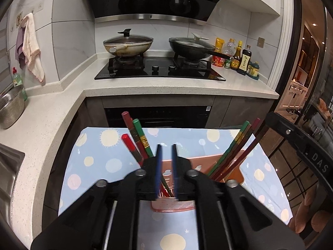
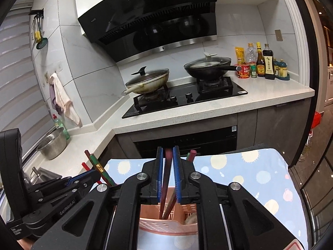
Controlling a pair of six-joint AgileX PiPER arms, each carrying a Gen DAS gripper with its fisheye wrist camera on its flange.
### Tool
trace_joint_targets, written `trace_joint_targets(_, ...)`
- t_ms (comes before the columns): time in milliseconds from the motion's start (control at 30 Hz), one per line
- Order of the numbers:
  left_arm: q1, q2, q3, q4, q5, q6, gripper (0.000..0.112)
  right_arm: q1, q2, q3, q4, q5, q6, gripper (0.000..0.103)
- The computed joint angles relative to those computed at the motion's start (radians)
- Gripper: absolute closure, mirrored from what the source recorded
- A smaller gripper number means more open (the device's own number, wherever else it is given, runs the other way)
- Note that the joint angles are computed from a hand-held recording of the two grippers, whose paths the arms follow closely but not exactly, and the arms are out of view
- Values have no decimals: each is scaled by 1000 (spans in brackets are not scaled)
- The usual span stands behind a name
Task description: Organize utensils
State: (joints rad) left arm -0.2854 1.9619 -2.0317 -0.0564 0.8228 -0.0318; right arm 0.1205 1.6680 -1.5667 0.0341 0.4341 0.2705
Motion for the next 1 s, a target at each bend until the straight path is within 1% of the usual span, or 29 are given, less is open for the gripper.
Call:
trace_joint_targets(33, 0, -14, 24, 15, -15, -19, 83, 0, -6, 2, -3, 4, 5, 90)
trace_joint_targets(67, 0, -31, 51, 26, -33, -35, 70, 0, -15, 11, -2, 4, 5, 86)
trace_joint_targets(100, -1, -46, 72, 39, -49, -48, 66, 0, -26, 22, -6, 2, 6, 79)
trace_joint_targets(167, -1, -70, 105, 48, -64, -55, 66, 7, -50, 50, -39, -4, 29, 74)
trace_joint_targets(267, -1, -110, 157, 59, -81, -64, 66, 28, -81, 83, -101, 8, 67, 73)
trace_joint_targets(367, -2, -159, 225, 69, -99, -73, 65, 43, -116, 125, -126, 22, 81, 70)
trace_joint_targets(500, -14, -226, 320, 107, -126, -106, 60, 68, -172, 199, -163, 49, 116, 70)
trace_joint_targets(633, -17, -299, 421, 107, -139, -127, 58, 97, -240, 284, -183, 84, 156, 69)
trace_joint_targets(700, -28, -338, 478, 129, -151, -155, 54, 129, -273, 329, -243, 103, 222, 64)
trace_joint_targets(833, -77, -421, 604, 293, -176, -303, 51, 204, -342, 416, -370, 136, 365, 59)
trace_joint_targets(867, -84, -440, 631, 312, -175, -327, 49, 222, -360, 438, -389, 147, 394, 57)
trace_joint_targets(933, -84, -479, 682, 304, -184, -336, 45, 254, -395, 481, -423, 163, 454, 51)
trace_joint_targets(967, -86, -495, 702, 311, -186, -351, 40, 262, -411, 501, -430, 165, 470, 48)
trace_joint_targets(1000, -93, -514, 727, 334, -187, -377, 36, 274, -428, 521, -440, 169, 489, 46)
